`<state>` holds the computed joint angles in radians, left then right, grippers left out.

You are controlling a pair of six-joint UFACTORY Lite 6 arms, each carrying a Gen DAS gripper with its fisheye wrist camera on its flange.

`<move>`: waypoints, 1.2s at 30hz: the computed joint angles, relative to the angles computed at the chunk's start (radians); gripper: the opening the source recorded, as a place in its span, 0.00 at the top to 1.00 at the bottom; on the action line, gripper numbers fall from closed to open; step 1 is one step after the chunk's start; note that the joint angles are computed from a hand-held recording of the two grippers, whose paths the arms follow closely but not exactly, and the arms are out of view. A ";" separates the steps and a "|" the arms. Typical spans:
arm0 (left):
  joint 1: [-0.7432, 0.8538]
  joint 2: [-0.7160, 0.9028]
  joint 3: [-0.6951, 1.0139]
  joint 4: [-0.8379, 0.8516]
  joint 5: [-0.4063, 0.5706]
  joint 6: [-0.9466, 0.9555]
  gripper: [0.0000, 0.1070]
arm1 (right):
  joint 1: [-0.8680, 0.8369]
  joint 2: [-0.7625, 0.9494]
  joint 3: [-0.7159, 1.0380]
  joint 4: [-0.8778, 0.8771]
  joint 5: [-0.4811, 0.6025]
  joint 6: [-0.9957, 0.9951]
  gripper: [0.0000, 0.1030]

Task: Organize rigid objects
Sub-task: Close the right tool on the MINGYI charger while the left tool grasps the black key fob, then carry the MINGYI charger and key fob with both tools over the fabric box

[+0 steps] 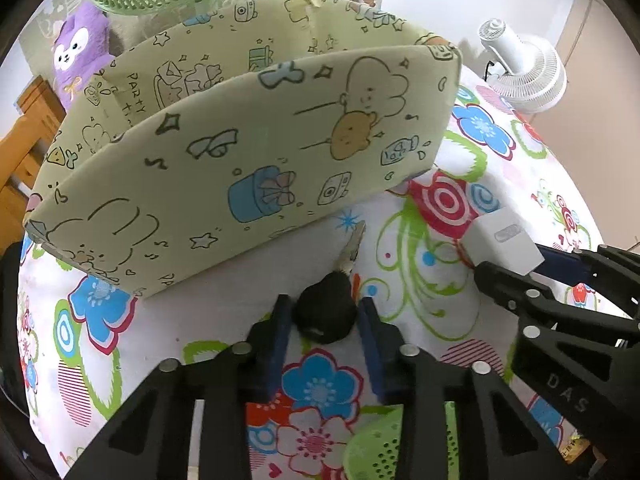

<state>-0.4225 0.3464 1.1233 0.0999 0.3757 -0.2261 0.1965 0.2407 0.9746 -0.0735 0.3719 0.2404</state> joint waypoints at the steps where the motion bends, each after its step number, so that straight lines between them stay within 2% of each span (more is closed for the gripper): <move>1: -0.002 0.002 0.003 0.005 0.003 -0.014 0.70 | 0.000 0.000 0.000 0.000 0.000 0.002 0.59; 7: -0.018 0.008 0.025 0.022 0.035 -0.055 0.70 | 0.014 -0.005 -0.001 0.035 0.003 -0.019 0.59; 21: 0.019 -0.135 -0.072 0.023 0.073 -0.070 0.70 | 0.084 -0.046 0.009 0.025 0.040 0.023 0.59; 28: 0.010 -0.177 -0.066 0.092 0.128 -0.129 0.70 | 0.120 -0.090 0.014 0.016 0.073 0.056 0.59; 36: 0.031 -0.272 -0.088 0.069 0.175 -0.090 0.70 | 0.151 -0.152 0.024 -0.006 0.123 0.102 0.59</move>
<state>-0.3916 0.0747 1.0353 0.1690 0.5504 -0.3160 0.3477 0.0890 0.9984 -0.0795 0.4949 0.3420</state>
